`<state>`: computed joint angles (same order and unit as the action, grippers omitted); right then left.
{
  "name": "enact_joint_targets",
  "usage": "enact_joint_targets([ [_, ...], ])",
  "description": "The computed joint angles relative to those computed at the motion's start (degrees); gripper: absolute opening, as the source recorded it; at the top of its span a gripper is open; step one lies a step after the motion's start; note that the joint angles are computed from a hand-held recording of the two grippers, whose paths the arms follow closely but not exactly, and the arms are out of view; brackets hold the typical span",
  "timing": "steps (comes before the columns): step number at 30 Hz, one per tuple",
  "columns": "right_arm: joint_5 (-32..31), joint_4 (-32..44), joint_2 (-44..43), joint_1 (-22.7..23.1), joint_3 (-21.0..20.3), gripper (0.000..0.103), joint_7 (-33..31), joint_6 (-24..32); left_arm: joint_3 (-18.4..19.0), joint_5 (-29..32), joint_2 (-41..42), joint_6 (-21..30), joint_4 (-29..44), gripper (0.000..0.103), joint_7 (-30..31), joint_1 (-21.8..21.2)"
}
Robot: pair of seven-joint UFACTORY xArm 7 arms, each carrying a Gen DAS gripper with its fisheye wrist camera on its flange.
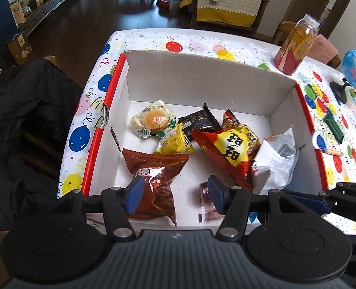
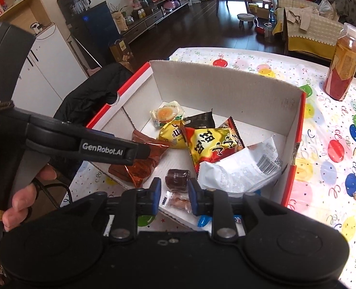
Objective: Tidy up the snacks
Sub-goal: 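Lower both candies into the box and open both tools to release them, then withdraw both tools from the box toward the green bar and stick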
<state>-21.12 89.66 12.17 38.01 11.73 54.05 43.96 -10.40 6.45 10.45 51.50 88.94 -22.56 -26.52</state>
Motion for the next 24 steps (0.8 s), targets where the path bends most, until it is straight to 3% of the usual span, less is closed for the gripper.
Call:
enact_joint_targets([
  [9, -3.4, -1.9, -3.5, 0.5, 0.6, 0.033, 3.5, 0.5, -0.8, 0.6, -5.4, -3.3, -4.8, 0.063, -0.2, 0.1],
  [13, -5.3, -2.9, -5.6, 0.3, 1.3, 0.047, 5.4, 1.0, -1.3, 1.1, -7.5, -4.7, -6.2, 0.063, -0.3, 0.2],
  [24, -9.3, -7.4, -12.4, -2.3, 4.1, 0.066, 8.5, 2.5, -3.2, 3.4, -10.6, -7.5, -7.3, 0.069, -2.4, -0.4],
])
